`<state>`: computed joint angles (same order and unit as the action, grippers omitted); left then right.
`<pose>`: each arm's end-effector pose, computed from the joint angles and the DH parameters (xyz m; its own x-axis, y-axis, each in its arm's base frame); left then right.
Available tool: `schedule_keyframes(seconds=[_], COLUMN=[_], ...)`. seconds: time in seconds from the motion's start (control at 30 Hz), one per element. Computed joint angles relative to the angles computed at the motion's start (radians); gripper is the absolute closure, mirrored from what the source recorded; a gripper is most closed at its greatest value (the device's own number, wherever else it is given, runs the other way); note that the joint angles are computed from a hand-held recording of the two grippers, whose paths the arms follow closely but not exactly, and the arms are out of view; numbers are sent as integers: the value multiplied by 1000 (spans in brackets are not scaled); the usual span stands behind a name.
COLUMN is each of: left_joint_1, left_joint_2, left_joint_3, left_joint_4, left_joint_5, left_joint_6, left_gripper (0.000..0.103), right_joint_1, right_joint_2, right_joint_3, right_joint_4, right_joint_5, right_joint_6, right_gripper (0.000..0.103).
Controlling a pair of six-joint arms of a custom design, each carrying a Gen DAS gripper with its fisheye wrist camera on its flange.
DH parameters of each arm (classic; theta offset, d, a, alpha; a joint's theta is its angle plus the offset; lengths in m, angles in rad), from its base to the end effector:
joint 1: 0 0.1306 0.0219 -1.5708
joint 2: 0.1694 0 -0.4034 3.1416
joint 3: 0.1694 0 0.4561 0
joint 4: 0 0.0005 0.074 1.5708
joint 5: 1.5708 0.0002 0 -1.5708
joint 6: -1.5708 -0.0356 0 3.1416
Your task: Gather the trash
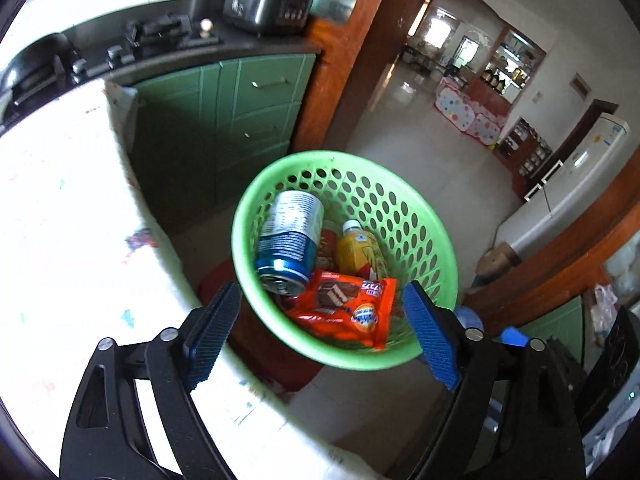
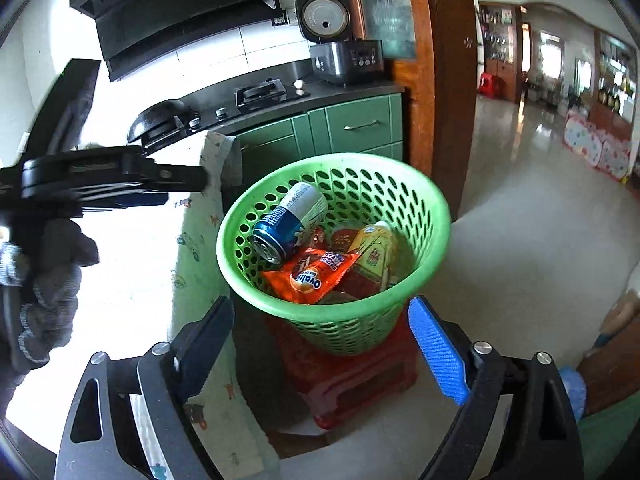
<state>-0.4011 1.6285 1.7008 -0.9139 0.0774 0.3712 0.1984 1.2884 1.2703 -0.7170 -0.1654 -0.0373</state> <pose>0.5883 -0.2530 0.4748 -0.7982 -0.0543 -0.6000 0.1579 0.9422 -0.2954 0.5021 0.1064 0.4498 -0.6688 -0.0969 -0.7371 -0.2894 0.9472 0.1380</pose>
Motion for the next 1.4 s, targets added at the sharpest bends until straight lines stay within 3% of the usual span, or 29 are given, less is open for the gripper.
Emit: schedule_keyframes(seconds=[0.23,0.5,0.83,1.4], left_joint_1=[-11,-33,-86,-147], left_joint_2=[-161,-332,-512,-658], left_joint_3=[-147,-289,-437,-578], left_joint_4=[54,66,57,36], left_joint_5=[-83,-180,-369,-502], left_joint_6=[-21,-28,-57,24], left_gripper=[12,9,7,6], right_joint_1=[41,86,140,217], right_joint_2=[-47,-104,-178,-257], right_joint_3=[-25,-57,-90,-137], right_joint_4=[-7,-17,-39,-69], right_joint_5=[81,152,216,265], right_joint_6=[-4,-49,-98,-139], right_gripper=[12,10,10,9])
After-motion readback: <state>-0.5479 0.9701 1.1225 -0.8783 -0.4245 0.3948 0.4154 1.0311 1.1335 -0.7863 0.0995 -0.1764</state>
